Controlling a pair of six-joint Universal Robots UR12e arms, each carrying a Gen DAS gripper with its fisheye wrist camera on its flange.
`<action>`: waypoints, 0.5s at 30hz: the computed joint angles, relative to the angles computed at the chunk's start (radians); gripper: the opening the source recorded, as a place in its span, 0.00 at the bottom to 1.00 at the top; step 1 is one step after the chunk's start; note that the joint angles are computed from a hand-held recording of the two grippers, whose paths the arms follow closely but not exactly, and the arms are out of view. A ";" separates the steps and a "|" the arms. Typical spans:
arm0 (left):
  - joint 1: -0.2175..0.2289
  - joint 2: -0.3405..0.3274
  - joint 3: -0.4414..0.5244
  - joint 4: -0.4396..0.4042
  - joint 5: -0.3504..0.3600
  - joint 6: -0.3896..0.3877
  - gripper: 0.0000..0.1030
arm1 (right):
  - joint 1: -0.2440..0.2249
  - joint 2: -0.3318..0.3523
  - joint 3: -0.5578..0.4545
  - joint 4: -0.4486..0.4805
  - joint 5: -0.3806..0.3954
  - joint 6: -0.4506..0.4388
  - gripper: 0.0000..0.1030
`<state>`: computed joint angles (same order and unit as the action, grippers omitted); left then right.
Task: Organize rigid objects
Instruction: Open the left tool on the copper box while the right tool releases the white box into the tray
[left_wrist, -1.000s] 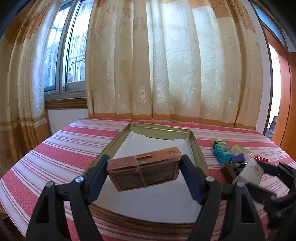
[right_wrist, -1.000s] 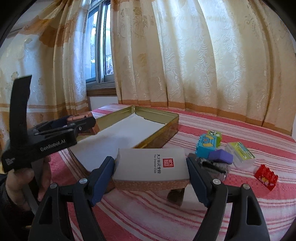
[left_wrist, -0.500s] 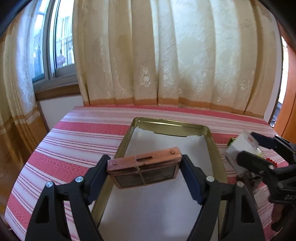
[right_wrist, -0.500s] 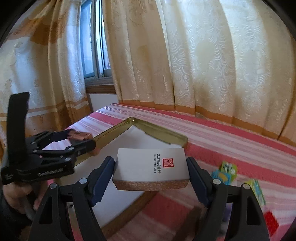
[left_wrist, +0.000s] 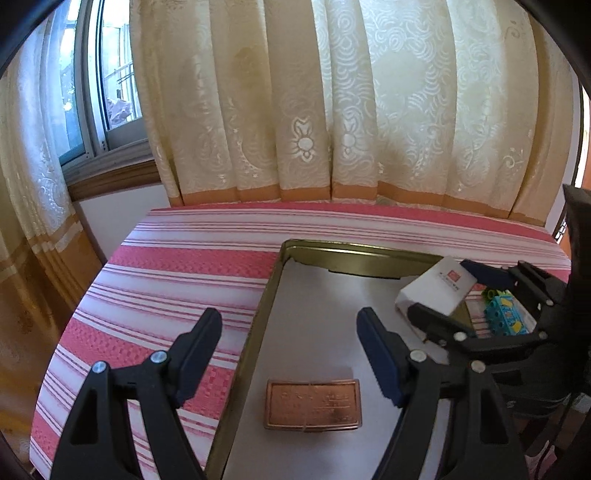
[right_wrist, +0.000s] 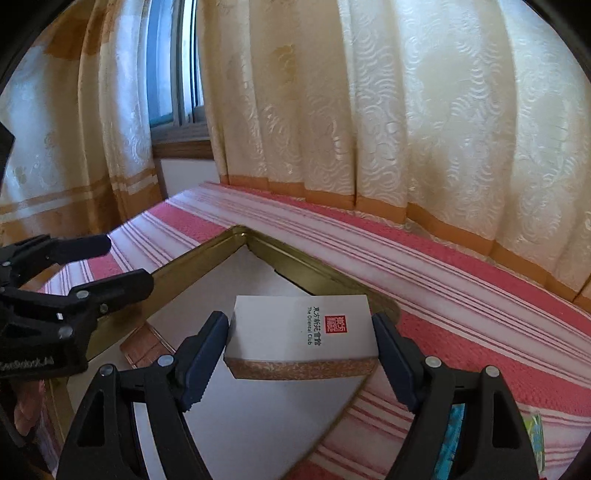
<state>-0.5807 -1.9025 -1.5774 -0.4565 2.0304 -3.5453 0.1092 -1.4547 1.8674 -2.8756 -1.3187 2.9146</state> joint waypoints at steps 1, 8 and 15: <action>-0.002 -0.001 -0.001 -0.001 0.012 -0.002 0.77 | 0.009 0.005 -0.006 0.003 -0.028 -0.006 0.79; -0.028 0.014 -0.033 0.062 0.072 0.013 0.96 | -0.012 -0.044 0.048 0.008 -0.001 -0.067 0.87; -0.095 0.009 -0.053 0.186 0.114 0.057 1.00 | -0.116 -0.188 0.180 -0.008 0.077 -0.088 0.87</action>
